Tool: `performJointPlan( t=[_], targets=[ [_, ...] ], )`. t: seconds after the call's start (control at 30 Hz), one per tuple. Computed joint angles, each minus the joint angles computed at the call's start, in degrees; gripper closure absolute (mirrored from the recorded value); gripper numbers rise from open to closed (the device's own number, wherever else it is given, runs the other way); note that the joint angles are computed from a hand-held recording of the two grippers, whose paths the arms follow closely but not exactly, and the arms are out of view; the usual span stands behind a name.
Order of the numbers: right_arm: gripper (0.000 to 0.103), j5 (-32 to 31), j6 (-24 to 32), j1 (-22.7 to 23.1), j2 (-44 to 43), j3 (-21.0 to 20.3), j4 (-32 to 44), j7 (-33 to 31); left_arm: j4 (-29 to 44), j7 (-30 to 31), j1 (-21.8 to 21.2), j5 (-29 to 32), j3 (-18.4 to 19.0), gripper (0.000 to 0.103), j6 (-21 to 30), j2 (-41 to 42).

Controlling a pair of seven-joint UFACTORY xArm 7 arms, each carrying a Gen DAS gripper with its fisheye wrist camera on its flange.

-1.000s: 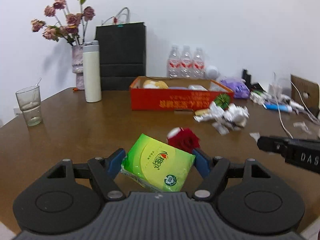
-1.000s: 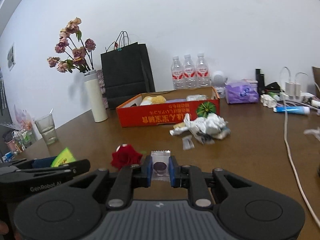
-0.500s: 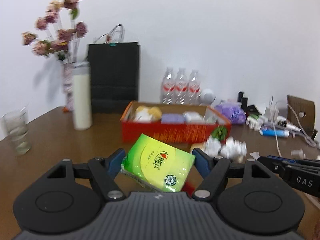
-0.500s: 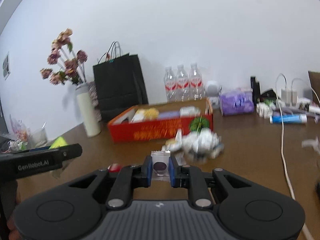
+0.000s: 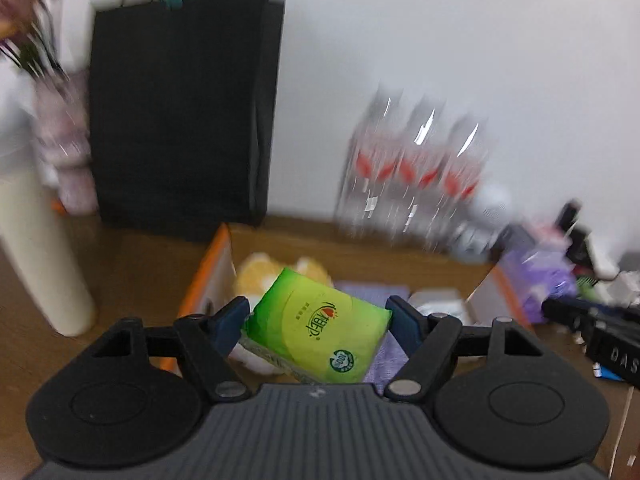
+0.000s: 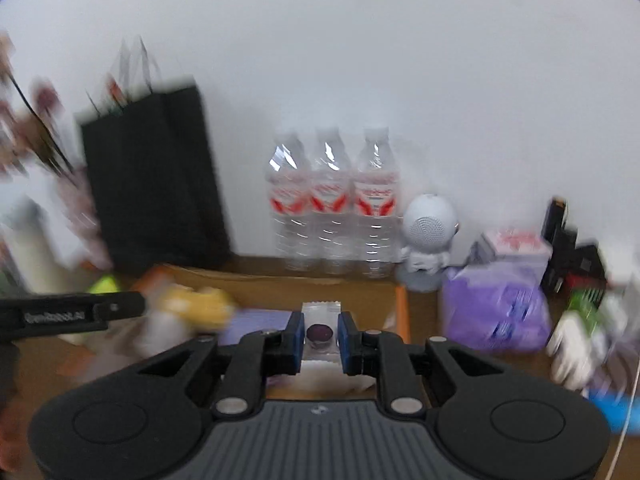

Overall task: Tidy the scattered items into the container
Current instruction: 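Carry the green tissue pack into the box with the left tool and open it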

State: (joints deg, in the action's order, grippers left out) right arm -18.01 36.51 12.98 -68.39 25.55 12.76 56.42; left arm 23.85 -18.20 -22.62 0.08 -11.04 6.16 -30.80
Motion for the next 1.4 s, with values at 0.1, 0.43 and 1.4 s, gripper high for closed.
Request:
performJointPlan(
  t=[0.1,0.43,1.4],
  targets=[
    [0.086,0.06,-3.87,-6.15,14.13,-6.16,4.55,-4.36,8.22,-1.79,3.4,2.16,-2.88,0.026,4.89,10.53],
    [0.07,0.37,-3.39,-10.21,35.28,-12.31,13.88,-12.13,19.39,-5.38,2.76,10.1,-3.9,0.015,16.03,20.1],
    [0.011,20.75,29.5,6.31,16.64,-7.83,23.56,-3.99,12.81,14.82,2.72,-4.24,2.6,0.0,46.16,-14.27]
  ],
)
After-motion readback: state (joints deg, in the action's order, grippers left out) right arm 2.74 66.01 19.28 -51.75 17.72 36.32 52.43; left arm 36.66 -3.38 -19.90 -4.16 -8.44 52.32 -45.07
